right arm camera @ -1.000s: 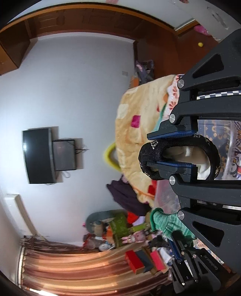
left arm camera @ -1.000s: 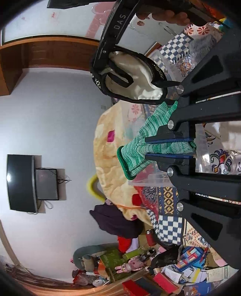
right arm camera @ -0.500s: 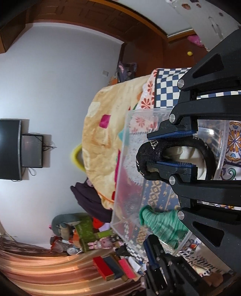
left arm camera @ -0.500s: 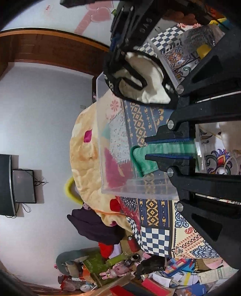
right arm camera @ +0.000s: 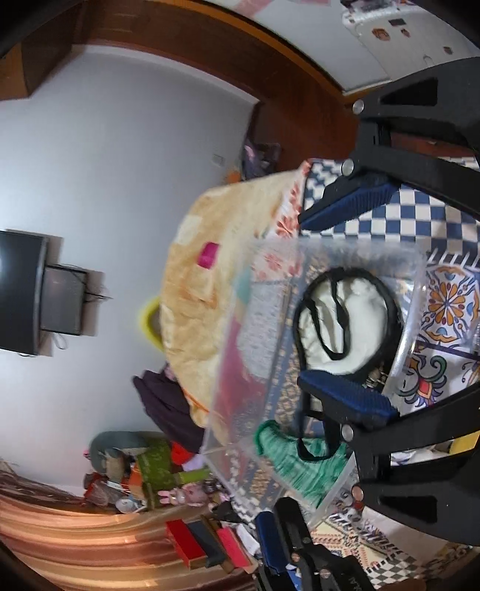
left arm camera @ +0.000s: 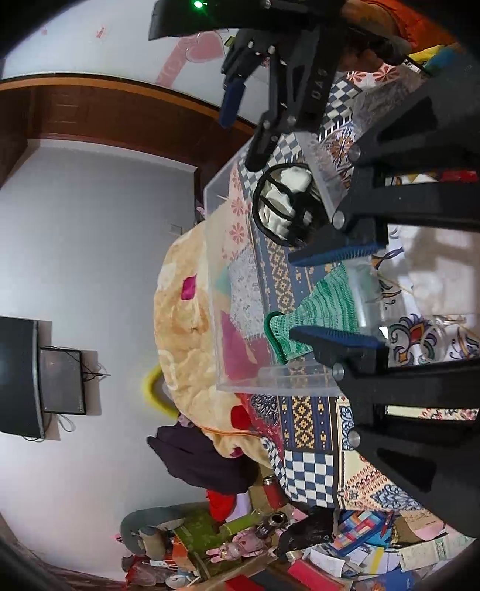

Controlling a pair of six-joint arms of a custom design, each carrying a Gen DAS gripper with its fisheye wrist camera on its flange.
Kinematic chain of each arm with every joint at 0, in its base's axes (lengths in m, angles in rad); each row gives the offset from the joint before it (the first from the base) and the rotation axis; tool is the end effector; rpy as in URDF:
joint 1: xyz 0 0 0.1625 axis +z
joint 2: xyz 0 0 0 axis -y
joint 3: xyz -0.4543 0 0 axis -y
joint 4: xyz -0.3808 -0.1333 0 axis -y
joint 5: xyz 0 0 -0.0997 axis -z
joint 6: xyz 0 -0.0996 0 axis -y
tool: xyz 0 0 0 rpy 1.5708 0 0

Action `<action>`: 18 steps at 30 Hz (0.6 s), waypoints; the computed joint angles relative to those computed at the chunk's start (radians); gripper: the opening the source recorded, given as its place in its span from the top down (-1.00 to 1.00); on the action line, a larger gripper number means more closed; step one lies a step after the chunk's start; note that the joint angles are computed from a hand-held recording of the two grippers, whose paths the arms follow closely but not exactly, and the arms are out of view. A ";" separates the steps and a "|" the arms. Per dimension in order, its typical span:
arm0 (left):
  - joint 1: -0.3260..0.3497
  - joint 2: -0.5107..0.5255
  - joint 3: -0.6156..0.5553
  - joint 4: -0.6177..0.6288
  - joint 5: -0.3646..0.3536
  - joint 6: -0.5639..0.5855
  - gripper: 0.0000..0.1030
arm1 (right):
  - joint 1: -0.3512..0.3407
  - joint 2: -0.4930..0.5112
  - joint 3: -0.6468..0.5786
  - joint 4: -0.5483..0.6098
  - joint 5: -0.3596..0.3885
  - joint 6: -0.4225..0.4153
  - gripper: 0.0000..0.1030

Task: Organize soft objects
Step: 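Carry the glove and bag into the clear box and open both tools, then grasp the white pouch with the left tool while the right tool grasps the bagged scrubber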

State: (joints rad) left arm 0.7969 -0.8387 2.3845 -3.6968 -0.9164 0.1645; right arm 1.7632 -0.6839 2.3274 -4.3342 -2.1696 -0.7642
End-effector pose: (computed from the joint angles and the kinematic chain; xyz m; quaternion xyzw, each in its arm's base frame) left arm -0.1688 -0.4501 0.1083 0.3283 0.8509 -0.3508 0.2125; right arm 0.1602 -0.4191 0.1236 0.2336 -0.7908 0.4164 0.3829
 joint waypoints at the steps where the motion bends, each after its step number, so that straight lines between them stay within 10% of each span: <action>1: -0.008 -0.001 0.011 -0.018 0.008 0.005 0.16 | 0.005 -0.004 0.011 -0.020 0.009 0.000 -0.58; 8: -0.075 -0.038 0.109 -0.128 0.031 0.015 -0.52 | 0.032 -0.034 0.113 -0.125 0.088 0.033 -0.91; 18: -0.094 -0.041 0.219 -0.181 -0.001 -0.050 -0.82 | 0.003 0.049 0.209 -0.313 0.133 0.047 -1.00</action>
